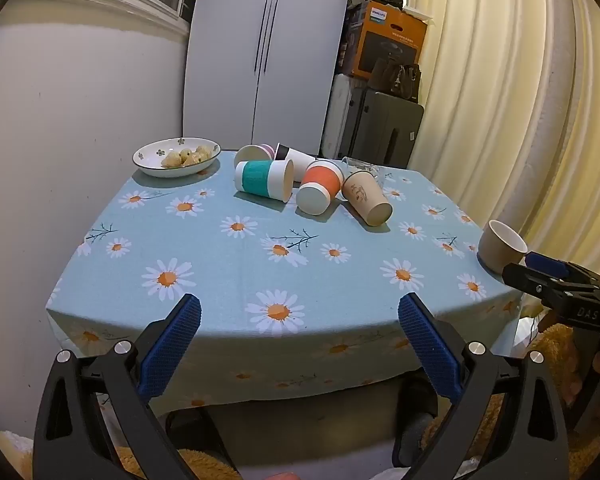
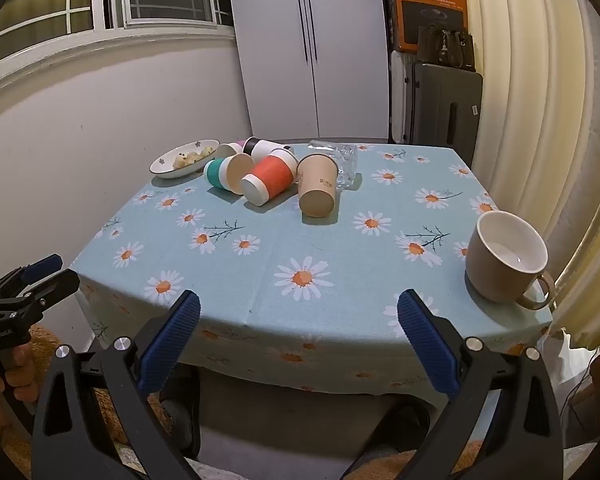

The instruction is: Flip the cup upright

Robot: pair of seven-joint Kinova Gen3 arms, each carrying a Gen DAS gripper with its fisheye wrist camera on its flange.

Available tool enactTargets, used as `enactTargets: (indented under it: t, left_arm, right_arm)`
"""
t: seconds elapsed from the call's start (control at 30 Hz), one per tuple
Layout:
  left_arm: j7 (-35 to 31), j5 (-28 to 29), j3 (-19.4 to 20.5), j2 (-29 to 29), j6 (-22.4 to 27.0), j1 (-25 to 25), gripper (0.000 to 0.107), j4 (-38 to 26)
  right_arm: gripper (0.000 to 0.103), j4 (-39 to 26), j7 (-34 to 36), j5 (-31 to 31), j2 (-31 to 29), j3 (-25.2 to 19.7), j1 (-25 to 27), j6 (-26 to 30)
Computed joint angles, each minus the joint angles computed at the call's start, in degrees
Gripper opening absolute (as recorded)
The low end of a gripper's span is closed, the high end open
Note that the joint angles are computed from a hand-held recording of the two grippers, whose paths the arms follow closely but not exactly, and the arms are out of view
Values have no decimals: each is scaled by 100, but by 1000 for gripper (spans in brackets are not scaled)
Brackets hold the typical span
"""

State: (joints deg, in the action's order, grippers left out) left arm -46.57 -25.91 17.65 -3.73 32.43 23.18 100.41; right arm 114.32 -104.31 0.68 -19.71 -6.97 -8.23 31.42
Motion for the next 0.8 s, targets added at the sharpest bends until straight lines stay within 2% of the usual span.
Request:
enactTargets:
  t: [0.23, 0.3, 0.8]
  left_arm:
    - [-38, 74, -18, -15, -61, -24, 97, 28]
    - [12, 40, 11, -20, -33, -23, 97, 10]
    - [-61, 83, 36, -35, -43, -45, 97, 34]
  right_arm:
    - [98, -21, 97, -80, -37, 103, -21, 44]
    - [98, 32, 25, 1, 13, -18, 12, -17]
    - [98, 26, -11, 88, 30, -43, 9, 2]
